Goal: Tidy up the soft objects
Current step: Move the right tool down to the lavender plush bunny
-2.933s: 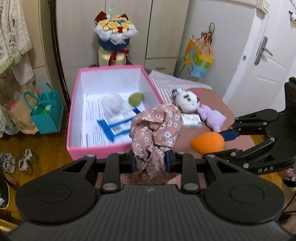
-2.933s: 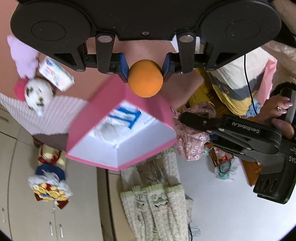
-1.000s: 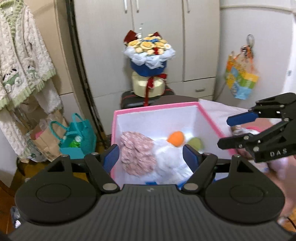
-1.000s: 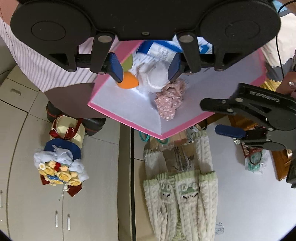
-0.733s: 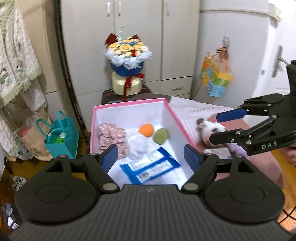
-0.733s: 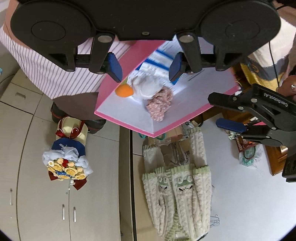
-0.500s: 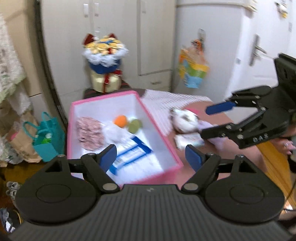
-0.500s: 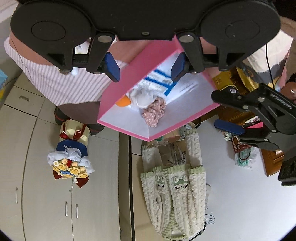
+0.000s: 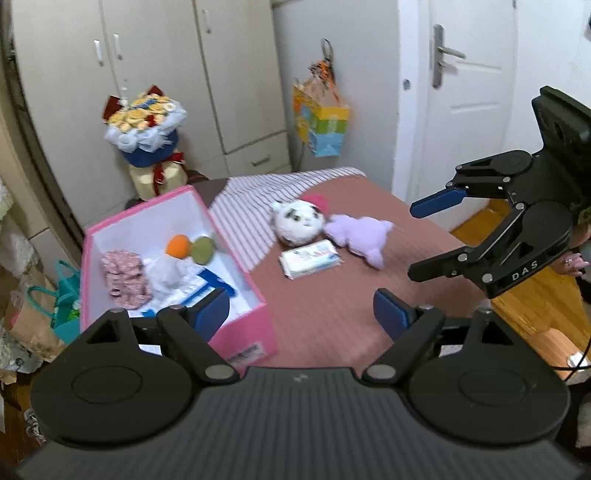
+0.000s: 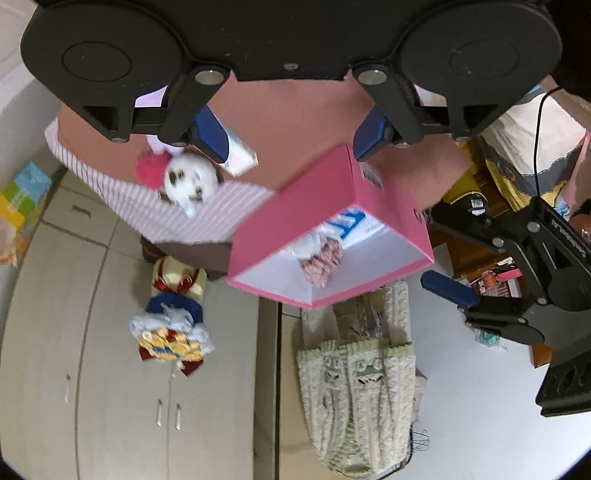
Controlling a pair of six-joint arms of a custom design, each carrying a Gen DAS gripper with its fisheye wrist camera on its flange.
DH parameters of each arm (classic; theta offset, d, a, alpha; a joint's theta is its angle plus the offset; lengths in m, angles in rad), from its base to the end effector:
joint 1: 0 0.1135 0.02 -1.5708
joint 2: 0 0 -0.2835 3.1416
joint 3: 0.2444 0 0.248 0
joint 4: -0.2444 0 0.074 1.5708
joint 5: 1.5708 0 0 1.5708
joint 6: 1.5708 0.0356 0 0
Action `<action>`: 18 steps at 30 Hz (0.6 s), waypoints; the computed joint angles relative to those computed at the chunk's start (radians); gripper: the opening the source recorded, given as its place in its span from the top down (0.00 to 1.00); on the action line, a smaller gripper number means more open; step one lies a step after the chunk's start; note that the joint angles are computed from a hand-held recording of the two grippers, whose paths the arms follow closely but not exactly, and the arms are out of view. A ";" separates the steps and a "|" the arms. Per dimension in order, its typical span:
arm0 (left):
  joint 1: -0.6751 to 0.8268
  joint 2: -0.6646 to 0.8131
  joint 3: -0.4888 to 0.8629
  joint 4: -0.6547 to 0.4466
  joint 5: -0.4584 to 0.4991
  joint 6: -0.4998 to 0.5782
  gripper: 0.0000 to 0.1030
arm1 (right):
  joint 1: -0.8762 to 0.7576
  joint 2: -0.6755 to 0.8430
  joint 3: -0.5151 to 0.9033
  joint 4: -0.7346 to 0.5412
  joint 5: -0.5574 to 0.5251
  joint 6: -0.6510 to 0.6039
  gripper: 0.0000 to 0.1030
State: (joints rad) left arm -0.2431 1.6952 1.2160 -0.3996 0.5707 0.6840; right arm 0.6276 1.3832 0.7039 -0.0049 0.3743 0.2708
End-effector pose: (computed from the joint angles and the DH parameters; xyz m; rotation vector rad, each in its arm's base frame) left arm 0.3474 -0.1060 0.2571 1.2514 1.9570 -0.4792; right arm 0.2303 0.1510 0.2198 -0.1950 2.1922 0.0780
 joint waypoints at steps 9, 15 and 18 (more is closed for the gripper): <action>-0.135 0.056 -0.009 0.033 -0.059 -0.070 0.14 | 0.013 -0.049 -0.177 0.062 0.095 0.015 0.16; -0.194 0.124 0.011 0.065 -0.065 -0.119 0.14 | -0.028 -0.037 -0.276 0.185 0.060 -0.015 0.16; -0.210 0.165 0.017 0.114 -0.041 -0.159 0.14 | -0.086 -0.023 -0.331 0.299 0.013 -0.038 0.16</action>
